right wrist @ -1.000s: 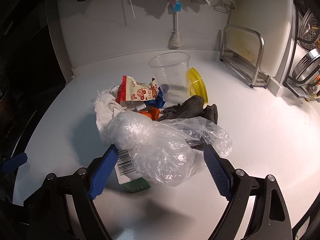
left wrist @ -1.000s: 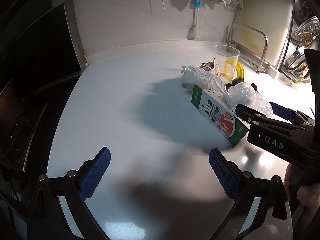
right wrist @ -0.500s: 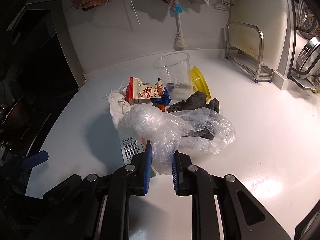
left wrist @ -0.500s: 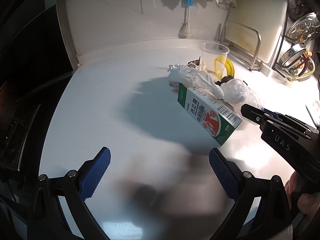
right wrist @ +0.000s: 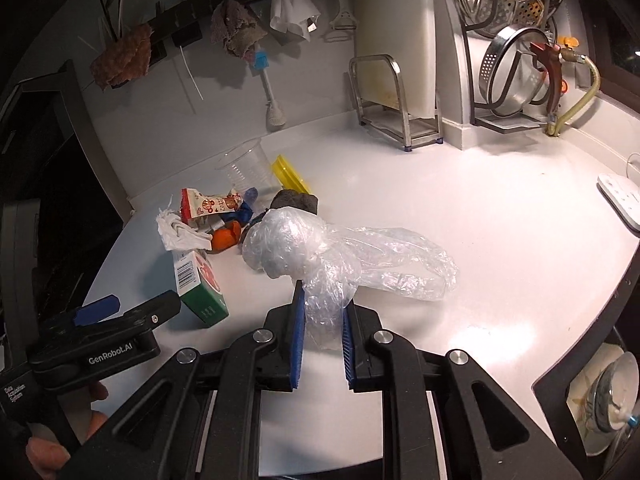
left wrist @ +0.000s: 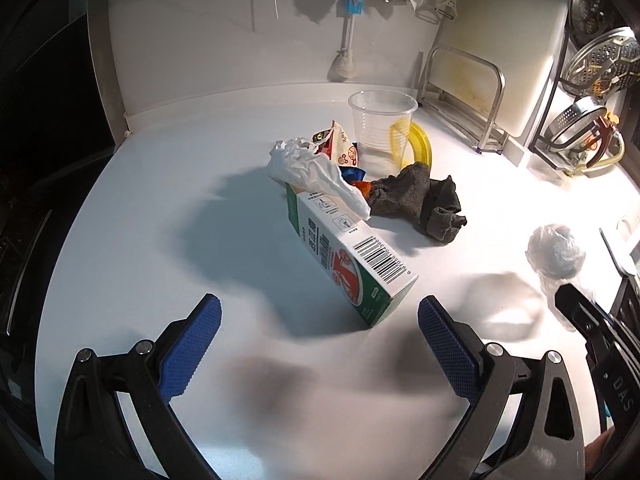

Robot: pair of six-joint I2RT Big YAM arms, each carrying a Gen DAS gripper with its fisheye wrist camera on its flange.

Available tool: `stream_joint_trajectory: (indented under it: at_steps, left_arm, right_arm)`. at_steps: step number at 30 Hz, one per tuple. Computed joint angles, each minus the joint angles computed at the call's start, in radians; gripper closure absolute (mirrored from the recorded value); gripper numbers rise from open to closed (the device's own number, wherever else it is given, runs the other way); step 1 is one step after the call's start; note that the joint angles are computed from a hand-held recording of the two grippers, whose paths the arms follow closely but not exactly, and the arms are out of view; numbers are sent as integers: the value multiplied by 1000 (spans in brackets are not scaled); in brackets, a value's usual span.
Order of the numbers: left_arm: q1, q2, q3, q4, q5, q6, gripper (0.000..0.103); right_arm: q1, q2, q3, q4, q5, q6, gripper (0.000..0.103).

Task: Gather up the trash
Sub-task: 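Grasp the plastic bag with the right tool while the left tool grasps the milk carton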

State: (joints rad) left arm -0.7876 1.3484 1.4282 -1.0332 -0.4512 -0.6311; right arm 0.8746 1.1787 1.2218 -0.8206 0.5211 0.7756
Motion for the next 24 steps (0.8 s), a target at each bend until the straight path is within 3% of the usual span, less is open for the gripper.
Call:
stream_joint_trajectory:
  at_steps: [4, 13, 20, 24]
  left_arm:
    - [-5, 50, 29, 13, -5, -24, 6]
    - [8, 142, 99, -31, -60, -55, 8]
    - [33, 154, 97, -37, -2, -48, 60]
    - [31, 127, 65, -16, -1, -34, 70]
  right_arm:
    - [-2, -36, -41, 5, 6, 25, 87]
    - [12, -41, -63, 23, 3, 19, 87]
    - [10, -35, -63, 21, -12, 10, 87]
    - [10, -36, -64, 24, -22, 13, 87]
